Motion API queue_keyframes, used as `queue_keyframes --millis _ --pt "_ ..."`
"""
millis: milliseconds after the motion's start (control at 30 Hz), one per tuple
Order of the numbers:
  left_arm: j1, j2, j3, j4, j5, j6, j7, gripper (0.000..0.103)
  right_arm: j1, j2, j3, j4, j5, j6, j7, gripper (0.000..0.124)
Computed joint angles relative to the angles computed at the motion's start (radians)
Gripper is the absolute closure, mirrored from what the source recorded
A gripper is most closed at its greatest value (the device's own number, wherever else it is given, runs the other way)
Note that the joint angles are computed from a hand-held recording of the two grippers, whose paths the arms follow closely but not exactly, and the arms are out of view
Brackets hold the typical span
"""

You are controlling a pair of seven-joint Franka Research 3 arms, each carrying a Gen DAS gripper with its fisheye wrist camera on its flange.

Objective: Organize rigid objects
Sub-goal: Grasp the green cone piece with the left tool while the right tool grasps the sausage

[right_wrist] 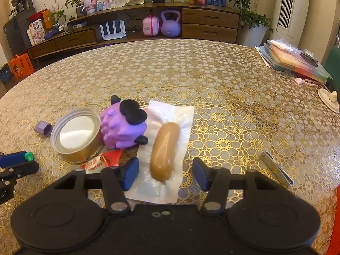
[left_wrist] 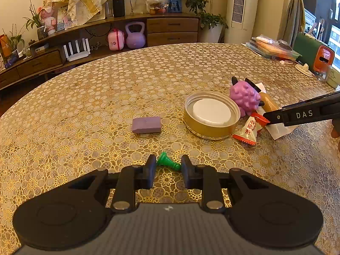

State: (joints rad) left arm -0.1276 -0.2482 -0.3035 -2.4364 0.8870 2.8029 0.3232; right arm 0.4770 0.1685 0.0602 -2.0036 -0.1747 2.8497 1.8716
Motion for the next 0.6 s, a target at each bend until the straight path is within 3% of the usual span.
queue_keyframes --millis 167,400,600 --pt "0.001 0.002 0.000 0.002 0.004 0.004 -0.009 0.078 0.006 -0.009 -0.006 -0.006 -0.018 0.013 0.015 0.094" --pt "-0.006 0.004 0.004 0.007 -0.032 0.010 0.007 0.078 0.006 -0.043 -0.019 -0.050 -0.080 0.048 0.073 0.097" --pt "-0.018 -0.003 -0.003 0.015 -0.048 0.001 0.019 0.078 -0.029 -0.108 0.010 -0.117 -0.058 0.076 0.062 0.097"
